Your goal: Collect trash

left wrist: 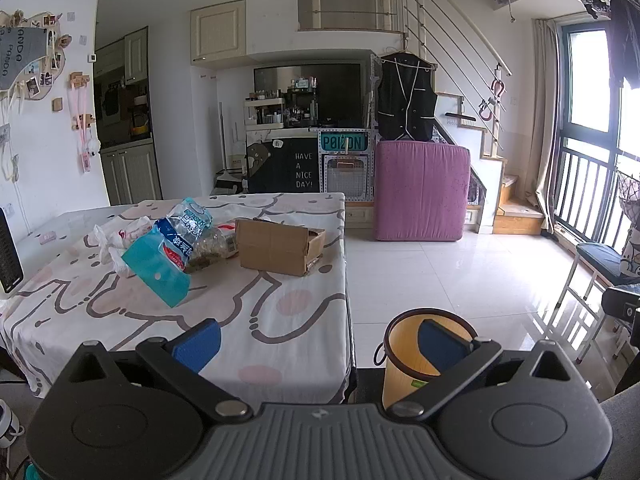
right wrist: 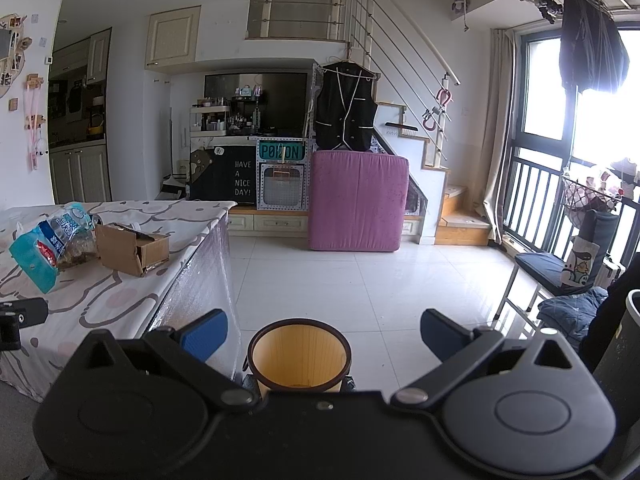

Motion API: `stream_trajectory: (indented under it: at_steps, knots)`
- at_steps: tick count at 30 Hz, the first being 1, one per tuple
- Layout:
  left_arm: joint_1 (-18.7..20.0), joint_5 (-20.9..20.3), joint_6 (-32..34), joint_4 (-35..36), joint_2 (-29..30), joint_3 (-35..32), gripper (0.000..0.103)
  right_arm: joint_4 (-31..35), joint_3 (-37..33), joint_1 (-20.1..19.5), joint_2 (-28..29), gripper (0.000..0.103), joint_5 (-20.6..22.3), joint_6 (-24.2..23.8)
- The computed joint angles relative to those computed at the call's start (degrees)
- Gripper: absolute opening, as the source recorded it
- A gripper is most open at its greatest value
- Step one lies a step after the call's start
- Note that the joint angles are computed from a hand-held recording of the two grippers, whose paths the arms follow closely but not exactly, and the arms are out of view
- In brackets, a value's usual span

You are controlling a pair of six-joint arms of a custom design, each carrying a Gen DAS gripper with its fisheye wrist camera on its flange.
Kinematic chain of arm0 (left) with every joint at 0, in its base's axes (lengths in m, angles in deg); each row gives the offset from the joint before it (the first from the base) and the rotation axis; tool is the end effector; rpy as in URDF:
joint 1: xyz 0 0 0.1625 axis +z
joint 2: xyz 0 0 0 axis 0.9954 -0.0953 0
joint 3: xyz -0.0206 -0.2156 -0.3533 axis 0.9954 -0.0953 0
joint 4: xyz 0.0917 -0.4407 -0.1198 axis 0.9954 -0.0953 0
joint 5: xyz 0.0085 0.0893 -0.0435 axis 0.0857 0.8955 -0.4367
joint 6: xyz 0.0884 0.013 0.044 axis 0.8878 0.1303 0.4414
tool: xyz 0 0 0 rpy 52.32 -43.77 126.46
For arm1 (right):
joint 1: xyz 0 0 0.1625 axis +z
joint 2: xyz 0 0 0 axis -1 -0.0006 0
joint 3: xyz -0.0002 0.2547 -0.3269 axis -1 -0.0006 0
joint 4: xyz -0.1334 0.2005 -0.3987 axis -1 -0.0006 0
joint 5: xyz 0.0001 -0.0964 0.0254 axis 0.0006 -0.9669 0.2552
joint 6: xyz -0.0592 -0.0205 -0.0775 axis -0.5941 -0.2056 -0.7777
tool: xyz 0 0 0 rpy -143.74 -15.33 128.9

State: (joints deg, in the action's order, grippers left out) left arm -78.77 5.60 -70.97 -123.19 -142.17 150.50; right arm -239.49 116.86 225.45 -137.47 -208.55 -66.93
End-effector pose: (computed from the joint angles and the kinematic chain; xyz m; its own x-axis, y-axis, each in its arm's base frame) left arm -0.4804 -0.2740 0.2993 -0.6819 -0.0083 -0.7314 0.6446 0.4659 -0.6062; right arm 0.3447 -0.2787 0.3460 -0.6665 0.1217 0.7355 -0.6519 0.3837 -0.6541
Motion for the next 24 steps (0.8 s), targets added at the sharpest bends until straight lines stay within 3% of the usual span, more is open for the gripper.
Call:
stream_trajectory:
  at_steps: [15, 24]
  knots:
    - [-0.02, -0.23, -0.25, 0.31, -0.94, 0.64, 0.103, 1.29, 0.44, -0.06, -1.1, 0.103, 0.11, 0.71]
    - [2.29, -1.86, 1.02, -3.05, -0.02, 2.05, 0.103, 4.78, 2.57, -4.45, -1.68, 0.103, 5.06, 4.93]
